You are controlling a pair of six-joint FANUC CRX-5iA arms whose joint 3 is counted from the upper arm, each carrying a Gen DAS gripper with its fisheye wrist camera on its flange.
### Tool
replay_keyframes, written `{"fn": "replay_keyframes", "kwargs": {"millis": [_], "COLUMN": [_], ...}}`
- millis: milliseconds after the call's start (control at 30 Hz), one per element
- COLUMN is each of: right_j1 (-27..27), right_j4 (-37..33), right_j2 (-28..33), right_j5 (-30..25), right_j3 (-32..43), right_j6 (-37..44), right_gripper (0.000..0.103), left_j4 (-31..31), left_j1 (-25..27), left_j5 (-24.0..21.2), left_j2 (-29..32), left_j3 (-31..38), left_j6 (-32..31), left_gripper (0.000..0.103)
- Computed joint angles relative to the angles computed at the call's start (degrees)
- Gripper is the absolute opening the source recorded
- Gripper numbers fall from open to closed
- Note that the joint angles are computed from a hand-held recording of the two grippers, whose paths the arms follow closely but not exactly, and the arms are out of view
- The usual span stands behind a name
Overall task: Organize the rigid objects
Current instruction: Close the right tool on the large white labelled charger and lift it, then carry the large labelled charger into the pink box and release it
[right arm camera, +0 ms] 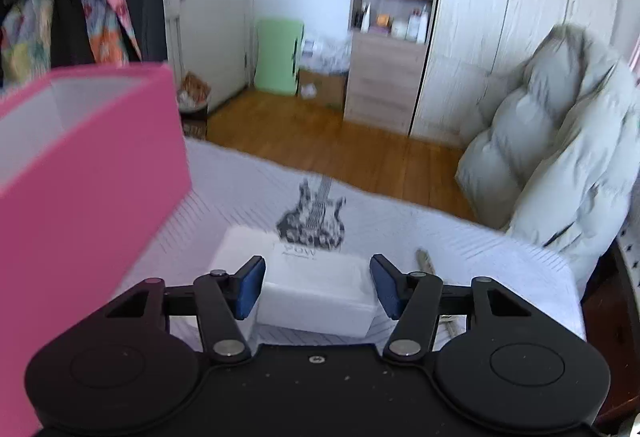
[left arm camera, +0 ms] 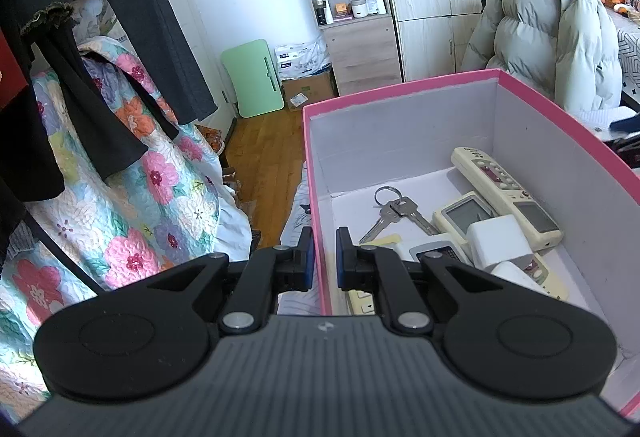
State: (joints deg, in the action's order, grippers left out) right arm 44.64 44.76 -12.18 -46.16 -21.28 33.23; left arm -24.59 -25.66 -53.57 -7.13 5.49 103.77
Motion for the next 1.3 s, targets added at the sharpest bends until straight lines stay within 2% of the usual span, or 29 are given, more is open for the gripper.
{"fn": "replay_keyframes", "kwargs": {"millis": [133,267,400,567,767,833,967,1067,1100,1167,1300], "right_j1": [2.6,6.1,8.9,11.5,14.5,14.8,16.3,16.5,16.7,17.0,16.7], "right_j4": [4.6,8.6,10.8,3.0,-9.4,-14.9,-13.1,-13.0,-12.1,-10.2,-3.2], "right_j2": [-4.2,-6.7,-8.5,-8.4,-4.3,-2.6,0.4,4.4,5.3,5.8,2.3], "right_j5": [1.3,0.1,1.7,6.4,7.0,5.1,-0.4,-9.0,-10.3,-9.9,-5.5], "right_j3": [-3.2,-3.9,-2.9,1.5,6.8,8.9,10.7,15.6,16.2,15.8,10.9], "right_j6": [-5.2,-8.8,-8.1,-0.5,17.3,22.4,22.2,22.4,22.8,23.3,13.1], "right_gripper": [0.063,0.063,0.063,0.063,0.063,0.063,0.063,0.063,0.062,0.063,0.066], "left_j4": [-0.1,0.0,-0.1,-1.4,-1.4,-1.3,-0.7,-0.3,0.0,-0.5,0.9], "left_j1": [0.0,0.1,0.0,-0.6,-0.9,-0.9,-0.6,-0.3,-0.1,-0.4,0.4], "left_j5": [0.2,0.3,0.3,-0.3,-0.5,-0.4,0.0,0.3,0.6,0.4,1.5], "left_j2": [0.0,0.0,0.0,0.1,0.4,0.3,0.2,0.0,-0.1,0.0,-0.6], "left_j3": [-0.1,-0.1,-0.2,0.3,0.4,0.4,0.1,-0.1,-0.3,-0.1,-1.0], "left_j6": [0.4,0.2,0.4,1.2,0.7,0.7,0.5,0.3,0.1,0.4,0.4], "left_gripper": [0.008,0.008,0.008,0.008,0.008,0.008,0.008,0.008,0.008,0.008,0.008]}}
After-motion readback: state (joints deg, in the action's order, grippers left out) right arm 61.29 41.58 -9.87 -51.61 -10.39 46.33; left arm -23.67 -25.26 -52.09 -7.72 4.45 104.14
